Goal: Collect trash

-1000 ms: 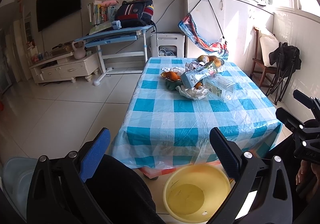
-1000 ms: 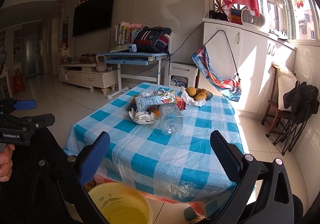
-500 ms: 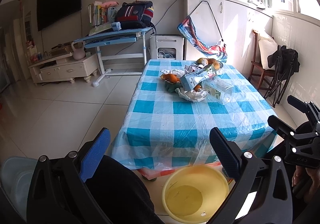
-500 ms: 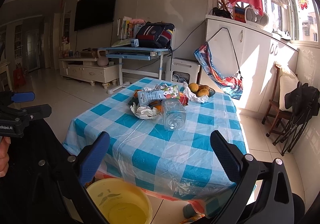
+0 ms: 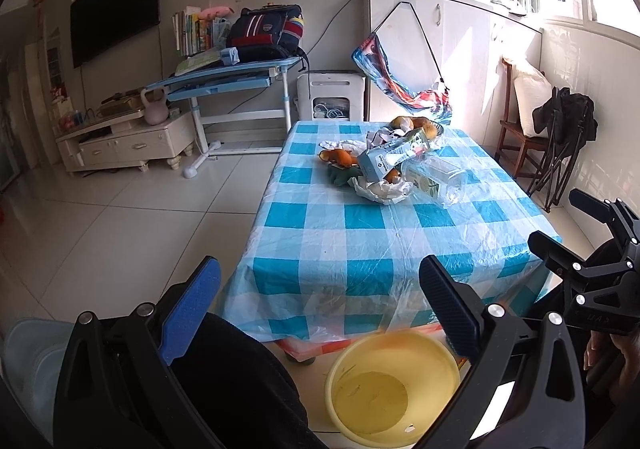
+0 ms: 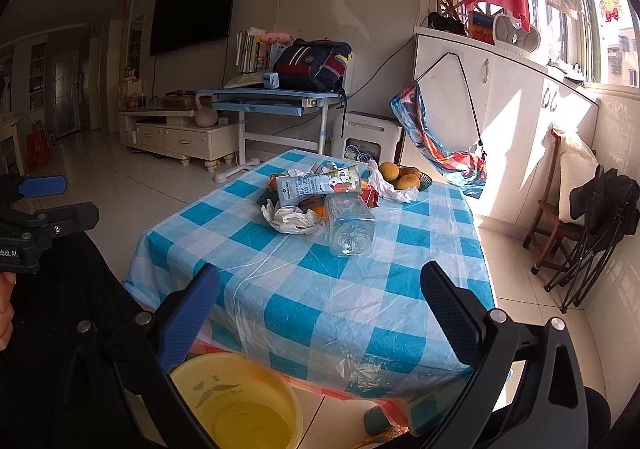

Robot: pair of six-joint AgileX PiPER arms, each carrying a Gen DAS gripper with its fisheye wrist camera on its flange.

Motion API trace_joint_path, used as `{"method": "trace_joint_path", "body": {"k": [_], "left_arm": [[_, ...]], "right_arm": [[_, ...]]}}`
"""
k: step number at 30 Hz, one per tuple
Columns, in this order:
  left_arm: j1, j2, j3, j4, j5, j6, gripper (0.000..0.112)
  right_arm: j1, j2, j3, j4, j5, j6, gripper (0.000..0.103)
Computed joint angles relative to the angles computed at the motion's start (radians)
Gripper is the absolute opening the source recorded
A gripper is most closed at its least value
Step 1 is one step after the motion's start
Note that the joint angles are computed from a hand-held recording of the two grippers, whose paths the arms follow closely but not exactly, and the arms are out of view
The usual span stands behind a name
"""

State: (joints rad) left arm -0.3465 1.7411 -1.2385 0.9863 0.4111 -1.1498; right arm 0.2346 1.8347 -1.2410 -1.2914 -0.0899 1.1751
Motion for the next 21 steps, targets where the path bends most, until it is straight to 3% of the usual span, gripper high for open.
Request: {"method": "trace_joint_path", "body": {"k": [21], "left_arm": [[-0.009,0.013,-0.010,-0.024,-0.017,0.014,0.096]], "right_arm": [[0.004,0.005,-0.004,-0.084,-0.004,0.079,0.096]]}}
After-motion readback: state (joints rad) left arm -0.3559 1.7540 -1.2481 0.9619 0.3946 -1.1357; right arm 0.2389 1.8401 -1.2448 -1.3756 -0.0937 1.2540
